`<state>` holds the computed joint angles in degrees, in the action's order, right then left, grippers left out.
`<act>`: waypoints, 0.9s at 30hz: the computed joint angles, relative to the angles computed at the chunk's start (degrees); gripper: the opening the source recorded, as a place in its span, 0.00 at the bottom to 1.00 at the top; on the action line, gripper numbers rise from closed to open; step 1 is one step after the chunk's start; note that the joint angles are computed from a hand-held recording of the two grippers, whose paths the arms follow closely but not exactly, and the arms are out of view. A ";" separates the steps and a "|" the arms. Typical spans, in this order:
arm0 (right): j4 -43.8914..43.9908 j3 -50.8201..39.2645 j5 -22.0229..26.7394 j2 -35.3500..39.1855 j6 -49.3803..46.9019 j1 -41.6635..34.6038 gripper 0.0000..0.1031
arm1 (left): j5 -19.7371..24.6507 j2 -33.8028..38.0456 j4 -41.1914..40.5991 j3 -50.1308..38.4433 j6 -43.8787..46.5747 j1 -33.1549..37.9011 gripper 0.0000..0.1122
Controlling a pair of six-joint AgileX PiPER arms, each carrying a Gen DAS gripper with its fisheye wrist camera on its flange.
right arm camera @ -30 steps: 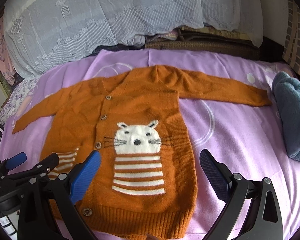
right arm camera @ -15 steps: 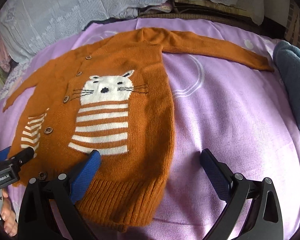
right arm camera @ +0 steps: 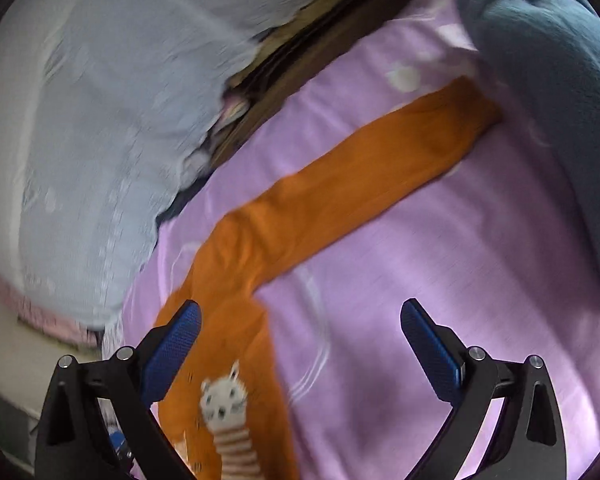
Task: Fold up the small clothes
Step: 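Move the right tool to the cardigan sleeve cuff and grasp it, then carry the gripped sleeve across the cardigan body with the right tool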
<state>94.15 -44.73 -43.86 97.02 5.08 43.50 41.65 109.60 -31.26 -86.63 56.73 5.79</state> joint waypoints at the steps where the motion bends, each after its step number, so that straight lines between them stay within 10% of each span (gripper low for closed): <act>1: -2.34 2.38 0.55 -0.18 5.73 -1.02 0.97 | 1.00 0.68 0.73 -1.44 -1.97 -1.46 0.88; 6: -15.57 7.80 -0.27 1.46 30.19 -6.03 0.97 | 4.33 6.98 6.56 -11.96 -15.31 -9.92 0.88; 15: 0.31 -4.50 -7.80 10.14 13.79 -12.89 0.87 | 10.36 27.56 15.61 -33.52 -35.84 -16.15 0.88; 21: -0.80 -2.84 -7.51 10.41 10.14 -15.78 0.48 | 3.90 25.53 18.21 -28.48 -33.01 -18.30 0.88; 27: -4.23 -0.08 -10.08 8.28 12.59 -13.23 0.18 | 8.50 27.81 16.20 -34.14 -32.65 -17.50 0.88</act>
<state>89.93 -44.81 -53.94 105.30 17.66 30.27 50.16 137.41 -15.06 -120.77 24.08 -11.71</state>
